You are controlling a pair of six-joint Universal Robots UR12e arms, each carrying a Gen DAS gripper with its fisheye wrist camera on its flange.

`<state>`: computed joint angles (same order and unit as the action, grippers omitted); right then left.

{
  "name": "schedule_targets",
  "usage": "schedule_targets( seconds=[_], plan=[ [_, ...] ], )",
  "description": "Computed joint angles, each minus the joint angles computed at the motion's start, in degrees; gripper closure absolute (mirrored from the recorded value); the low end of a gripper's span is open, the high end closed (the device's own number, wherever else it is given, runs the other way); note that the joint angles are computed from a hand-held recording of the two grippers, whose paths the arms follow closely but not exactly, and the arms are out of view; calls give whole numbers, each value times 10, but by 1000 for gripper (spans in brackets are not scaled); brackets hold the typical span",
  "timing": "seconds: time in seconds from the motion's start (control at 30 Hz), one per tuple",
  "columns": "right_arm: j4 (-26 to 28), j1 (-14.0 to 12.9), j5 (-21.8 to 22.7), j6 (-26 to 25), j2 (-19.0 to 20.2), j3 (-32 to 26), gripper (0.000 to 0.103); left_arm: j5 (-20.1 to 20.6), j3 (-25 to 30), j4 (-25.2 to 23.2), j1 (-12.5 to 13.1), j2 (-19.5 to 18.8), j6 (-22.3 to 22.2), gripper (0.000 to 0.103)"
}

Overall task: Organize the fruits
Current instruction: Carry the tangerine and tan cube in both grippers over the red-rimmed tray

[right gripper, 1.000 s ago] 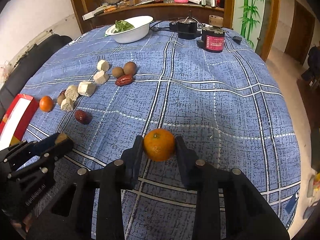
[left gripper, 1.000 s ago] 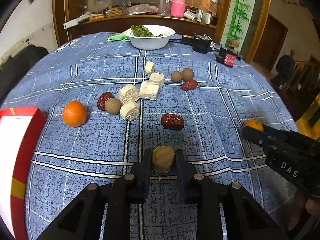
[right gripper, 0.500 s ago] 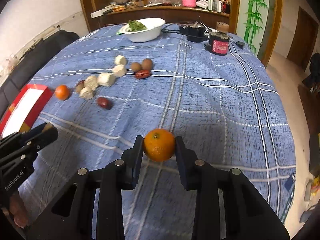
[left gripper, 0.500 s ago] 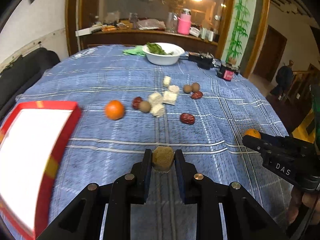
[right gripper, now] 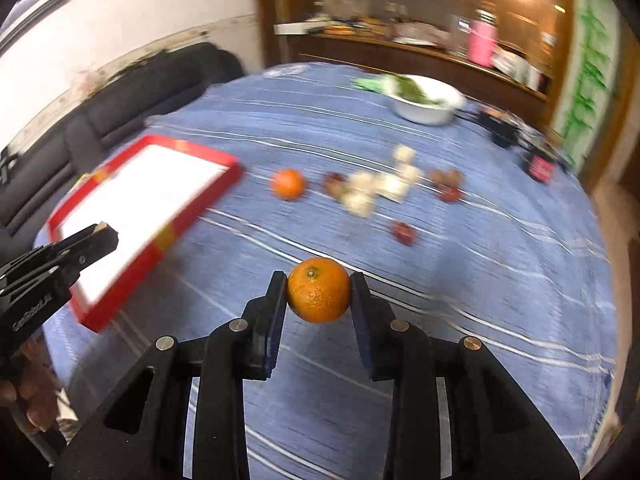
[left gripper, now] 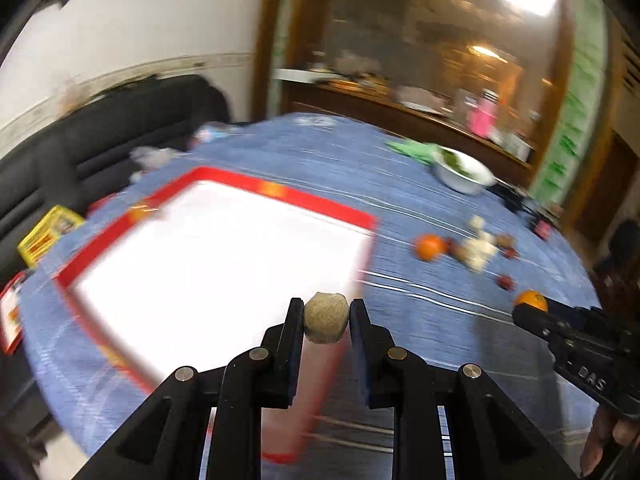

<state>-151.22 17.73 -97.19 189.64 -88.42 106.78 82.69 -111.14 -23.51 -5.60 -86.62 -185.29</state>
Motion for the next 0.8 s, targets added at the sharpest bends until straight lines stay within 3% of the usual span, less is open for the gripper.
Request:
schedule_targets(
  seconds=[0.33, 0.53, 0.8],
  plan=[
    [-27, 49, 78, -35, 95, -96, 72, 38, -3, -17, 43, -10, -36, 81],
    [-8, 64, 85, -34, 136, -134, 72, 34, -3, -30, 51, -13, -36, 81],
    [21, 65, 91, -25, 152, -143, 72, 61, -2, -64, 43, -14, -27, 81]
  ],
)
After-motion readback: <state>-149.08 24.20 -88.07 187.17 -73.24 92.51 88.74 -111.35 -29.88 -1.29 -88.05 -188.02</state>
